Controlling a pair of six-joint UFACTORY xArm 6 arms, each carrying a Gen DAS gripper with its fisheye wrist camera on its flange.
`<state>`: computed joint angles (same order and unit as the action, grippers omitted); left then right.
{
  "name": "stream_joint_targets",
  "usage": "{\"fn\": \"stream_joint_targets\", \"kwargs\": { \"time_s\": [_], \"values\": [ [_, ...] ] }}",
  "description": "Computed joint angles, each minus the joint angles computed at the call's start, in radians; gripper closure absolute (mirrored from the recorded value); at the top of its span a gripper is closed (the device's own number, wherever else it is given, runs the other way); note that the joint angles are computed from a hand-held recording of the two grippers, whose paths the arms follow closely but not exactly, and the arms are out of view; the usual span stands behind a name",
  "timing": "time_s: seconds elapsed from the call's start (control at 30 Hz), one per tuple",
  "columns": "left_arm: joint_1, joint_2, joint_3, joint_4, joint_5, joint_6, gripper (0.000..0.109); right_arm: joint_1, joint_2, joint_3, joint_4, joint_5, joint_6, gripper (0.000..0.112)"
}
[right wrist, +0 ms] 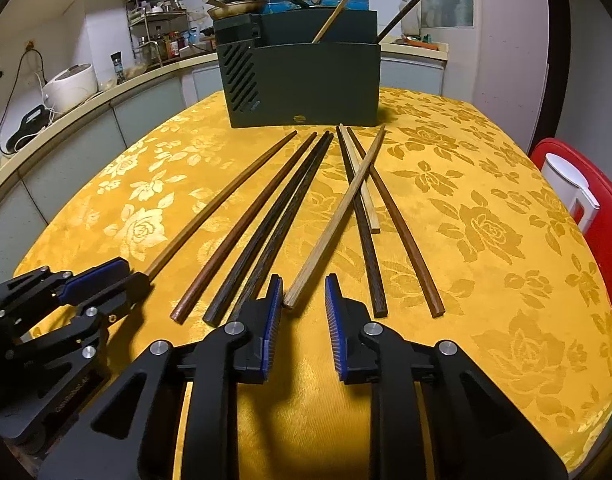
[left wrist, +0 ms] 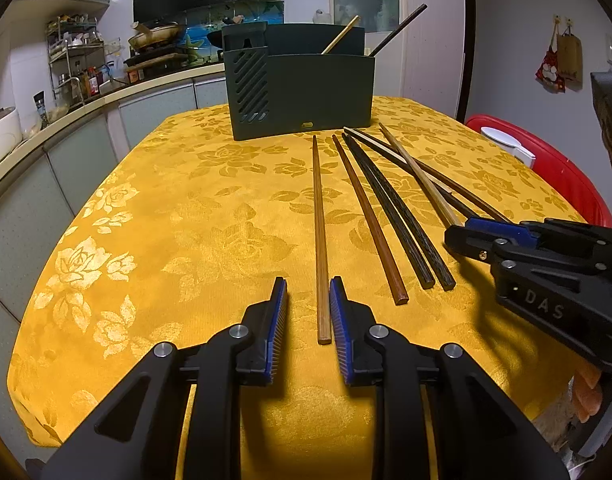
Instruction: Organize utensils
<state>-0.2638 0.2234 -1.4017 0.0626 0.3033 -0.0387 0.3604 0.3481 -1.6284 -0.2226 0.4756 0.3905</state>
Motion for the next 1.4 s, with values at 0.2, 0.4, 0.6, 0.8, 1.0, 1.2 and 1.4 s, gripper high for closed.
{"fn": "stream_joint_targets", "kwargs": {
  "time_s": [0.2,0.4,0.6,0.8,1.0,1.2,1.4],
  "values": [
    [-0.003,-0.001,0.003,0.009,-0.010,-0.007,0.093,-0.001,0.001,0.014,-0.101,-0.027,0.071,0.097],
    [-0.008,0.001,0.003,0.015,-0.015,-0.009,0.102,-0.007,0.000,0.010,-0.063,-0.018,0.062,0.101],
    [-0.008,0.006,-0.020,-0.017,0.019,0.020,0.102,-0.021,-0.019,0.007,-0.052,-0.004,0.064,0.103],
    [-0.001,-0.015,-0.033,-0.036,0.005,0.030,0.102,-0.052,-0.075,0.037,-0.119,-0.044,0.130,0.105],
    [0.009,-0.039,-0.053,-0.045,-0.024,0.031,0.102,-0.074,-0.111,0.054,-0.172,-0.099,0.165,0.105],
    [0.018,-0.050,-0.098,-0.035,-0.065,0.031,0.102,-0.085,-0.134,0.056,-0.183,-0.174,0.150,0.105],
    [0.028,-0.012,-0.204,-0.062,-0.063,0.058,0.102,-0.085,-0.120,0.007,-0.184,-0.209,0.129,0.105]
  ]
}}
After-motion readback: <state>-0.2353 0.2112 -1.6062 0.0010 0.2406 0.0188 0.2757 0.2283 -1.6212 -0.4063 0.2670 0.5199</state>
